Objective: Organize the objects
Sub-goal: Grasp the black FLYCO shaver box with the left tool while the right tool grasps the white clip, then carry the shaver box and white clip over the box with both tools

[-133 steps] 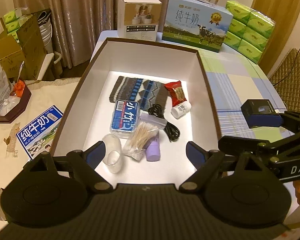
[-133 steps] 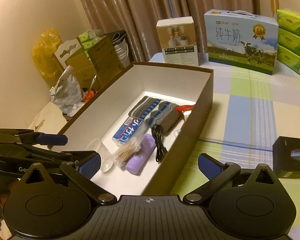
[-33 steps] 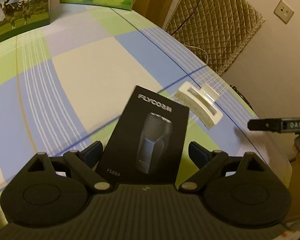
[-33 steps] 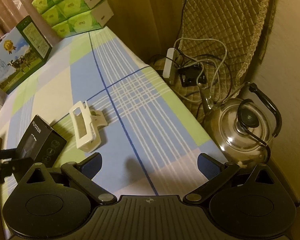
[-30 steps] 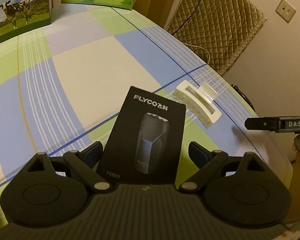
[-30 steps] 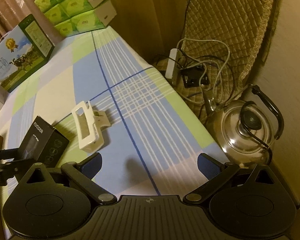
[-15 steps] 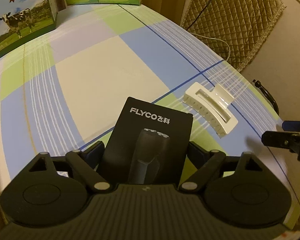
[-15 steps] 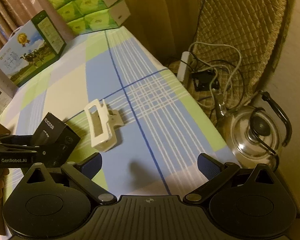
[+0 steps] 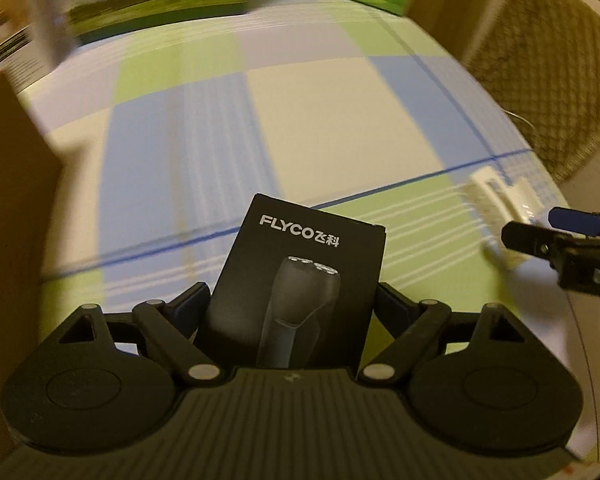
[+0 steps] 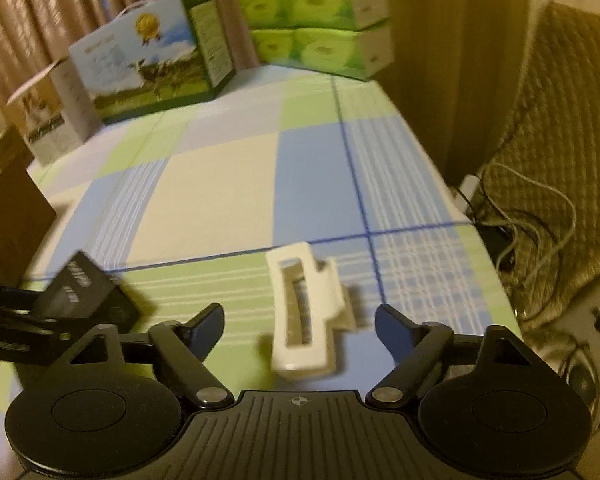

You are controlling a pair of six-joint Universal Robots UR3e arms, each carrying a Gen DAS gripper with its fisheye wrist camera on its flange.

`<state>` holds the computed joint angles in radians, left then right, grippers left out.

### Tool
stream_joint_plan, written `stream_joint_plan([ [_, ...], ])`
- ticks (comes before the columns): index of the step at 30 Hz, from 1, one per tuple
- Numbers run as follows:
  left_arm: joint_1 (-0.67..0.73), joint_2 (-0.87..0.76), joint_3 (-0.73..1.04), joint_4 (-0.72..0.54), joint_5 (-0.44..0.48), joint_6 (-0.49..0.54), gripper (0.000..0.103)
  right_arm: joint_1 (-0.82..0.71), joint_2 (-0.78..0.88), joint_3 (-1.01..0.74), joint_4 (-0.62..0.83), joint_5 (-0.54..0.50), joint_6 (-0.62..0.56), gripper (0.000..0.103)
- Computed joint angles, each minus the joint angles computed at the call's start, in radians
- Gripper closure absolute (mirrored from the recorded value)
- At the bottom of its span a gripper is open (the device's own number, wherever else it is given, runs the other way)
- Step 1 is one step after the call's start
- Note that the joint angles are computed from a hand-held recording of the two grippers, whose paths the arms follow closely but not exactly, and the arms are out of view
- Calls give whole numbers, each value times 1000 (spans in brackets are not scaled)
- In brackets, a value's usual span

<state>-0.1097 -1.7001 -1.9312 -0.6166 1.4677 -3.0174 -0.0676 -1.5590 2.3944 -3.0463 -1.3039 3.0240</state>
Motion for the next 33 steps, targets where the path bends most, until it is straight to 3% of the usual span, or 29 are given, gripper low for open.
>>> stream_joint_plan([
  [6,47,97,-96,-2,23,-45,17,47,94,-51,-34,-41,-39,63],
  [14,74,237,-208,-40,31,-66,17,53,-39,36,53,16,-93,65],
  [19,80,360,-294,-86,48,-60,25,75,-212,130,165,55,-117,65],
  [28,125,652,-423,-271,24,-32,27,119,-521,229,436,99,-182,65],
  [33,134,808,-452,-419,13,-21,26,156,-571,240,473,71,-172,65],
])
